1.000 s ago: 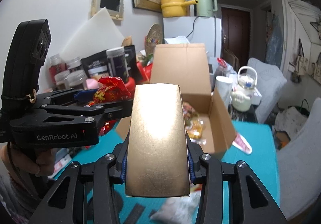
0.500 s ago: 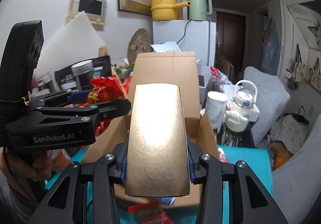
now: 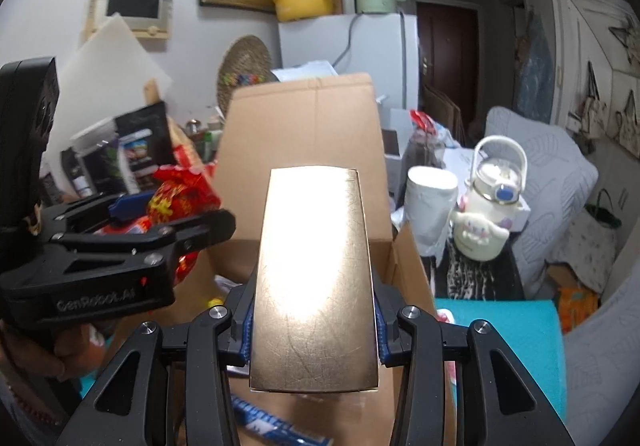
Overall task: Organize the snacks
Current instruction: 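Carry the red candy bag and gold box with both tools over the box, then open both tools to drop the red candy bag and gold box into the box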
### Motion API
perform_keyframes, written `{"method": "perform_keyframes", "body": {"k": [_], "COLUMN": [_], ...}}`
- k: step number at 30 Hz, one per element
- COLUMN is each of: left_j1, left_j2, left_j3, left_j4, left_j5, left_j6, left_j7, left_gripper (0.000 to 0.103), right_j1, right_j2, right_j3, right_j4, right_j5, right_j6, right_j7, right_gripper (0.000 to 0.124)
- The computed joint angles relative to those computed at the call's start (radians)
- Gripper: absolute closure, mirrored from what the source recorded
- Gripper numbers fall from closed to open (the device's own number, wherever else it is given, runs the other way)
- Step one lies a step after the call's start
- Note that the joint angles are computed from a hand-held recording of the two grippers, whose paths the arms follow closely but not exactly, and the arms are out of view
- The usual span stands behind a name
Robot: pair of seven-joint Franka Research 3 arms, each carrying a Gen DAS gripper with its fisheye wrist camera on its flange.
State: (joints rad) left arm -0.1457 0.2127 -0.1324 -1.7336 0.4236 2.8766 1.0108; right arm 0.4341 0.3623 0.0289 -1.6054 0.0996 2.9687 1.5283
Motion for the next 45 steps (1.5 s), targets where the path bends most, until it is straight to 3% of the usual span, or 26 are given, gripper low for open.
{"method": "perform_keyframes", "body": {"k": [8, 14, 23, 36, 45], "left_j1": [-0.013, -0.012, -0.027, -0.039, -0.046], "left_j2": [0.093, 0.135, 0.212, 0.233, 0.139], "left_j3": [0.001, -0.009, -0.01, -0.009, 0.003], "left_j4": [0.096, 0.151, 0.274, 0.308, 0.199], "left_j5": [-0.004, -0.043, -0.084, -0.1, -0.043], "left_j6": [-0.118, -0.205, -0.386, -0.459, -0.342], "left_j7": [0.01, 0.054, 0.09, 0.114, 0.068], "left_gripper": [0.028, 0.028, 0.028, 0.028, 0.028], "right_j1": [-0.002, -0.036, -0.006, -0.02, 0.005], "right_j2": [0.076, 0.101, 0.127, 0.144, 0.097], "right_j3": [-0.021, 0.021, -0.019, -0.005, -0.026], "right_j4": [0.081, 0.117, 0.156, 0.184, 0.126], "right_j5": [-0.009, 0.034, -0.027, -0.021, -0.064], "right_j6": [-0.113, -0.171, -0.245, -0.303, -0.254], "right_j7": [0.044, 0.016, 0.063, 0.073, 0.119], "right_gripper": [0.081, 0.081, 0.081, 0.08, 0.078]}}
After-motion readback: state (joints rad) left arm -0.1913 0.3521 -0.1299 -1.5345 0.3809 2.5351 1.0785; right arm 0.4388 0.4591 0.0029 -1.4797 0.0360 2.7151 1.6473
